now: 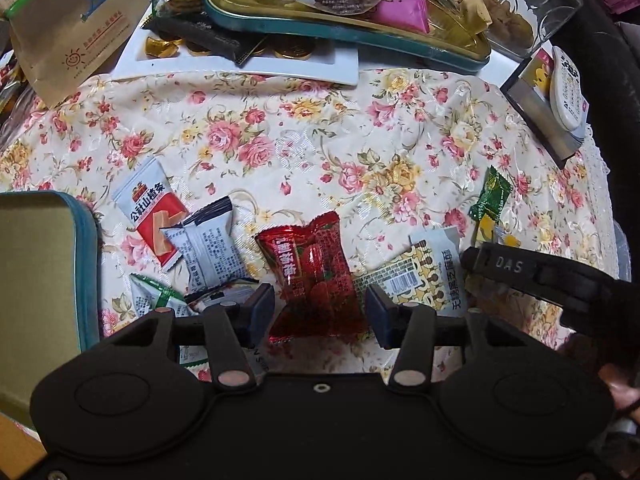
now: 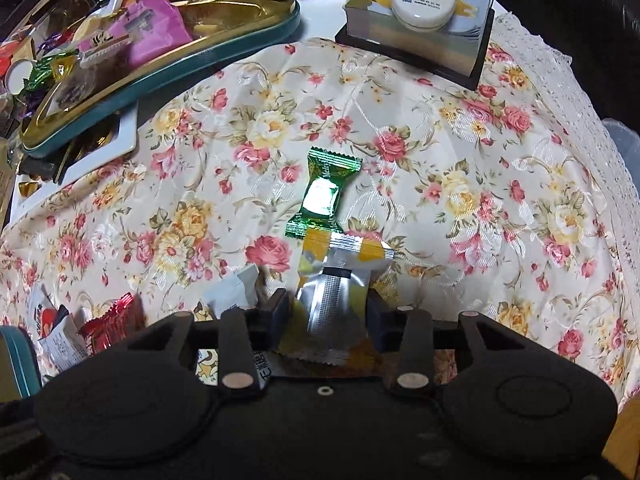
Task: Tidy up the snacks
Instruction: 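Grasp the silver-and-yellow candy with the right tool while the left tool grasps the red strawberry packet, then carry both snacks over the gold tray while the left tool releases the red packet into it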
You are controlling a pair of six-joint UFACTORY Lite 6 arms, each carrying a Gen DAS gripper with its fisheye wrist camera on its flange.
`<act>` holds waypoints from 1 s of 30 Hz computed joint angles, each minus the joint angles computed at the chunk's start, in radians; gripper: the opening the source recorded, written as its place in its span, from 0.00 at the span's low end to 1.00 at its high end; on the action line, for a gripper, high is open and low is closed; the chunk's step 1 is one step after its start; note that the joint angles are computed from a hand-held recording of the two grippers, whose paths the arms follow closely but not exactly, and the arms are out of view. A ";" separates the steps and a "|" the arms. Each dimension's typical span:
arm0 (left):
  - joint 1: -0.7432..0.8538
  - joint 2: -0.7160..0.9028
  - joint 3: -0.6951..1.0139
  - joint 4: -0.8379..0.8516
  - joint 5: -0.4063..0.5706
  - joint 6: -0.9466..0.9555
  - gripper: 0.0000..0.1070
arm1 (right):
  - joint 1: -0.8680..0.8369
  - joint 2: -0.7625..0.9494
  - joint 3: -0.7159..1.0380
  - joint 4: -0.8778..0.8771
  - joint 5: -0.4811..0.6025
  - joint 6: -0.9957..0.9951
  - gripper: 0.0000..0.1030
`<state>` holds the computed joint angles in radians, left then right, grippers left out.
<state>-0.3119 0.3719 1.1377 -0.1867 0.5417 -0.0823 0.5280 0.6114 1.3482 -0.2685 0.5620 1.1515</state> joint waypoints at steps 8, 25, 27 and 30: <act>-0.055 0.120 0.084 0.156 -0.004 -0.218 0.52 | -0.037 -0.095 -0.070 0.039 -0.009 -0.031 0.40; -0.076 0.241 0.209 0.148 0.085 -0.248 0.44 | -0.024 -0.175 -0.091 -0.029 0.032 -0.024 0.39; -0.081 0.205 0.188 0.154 0.084 -0.246 0.44 | -0.027 -0.188 -0.100 -0.026 0.035 -0.016 0.39; -0.092 0.133 0.158 0.165 0.086 -0.245 0.44 | -0.037 -0.212 -0.113 -0.029 0.039 0.005 0.39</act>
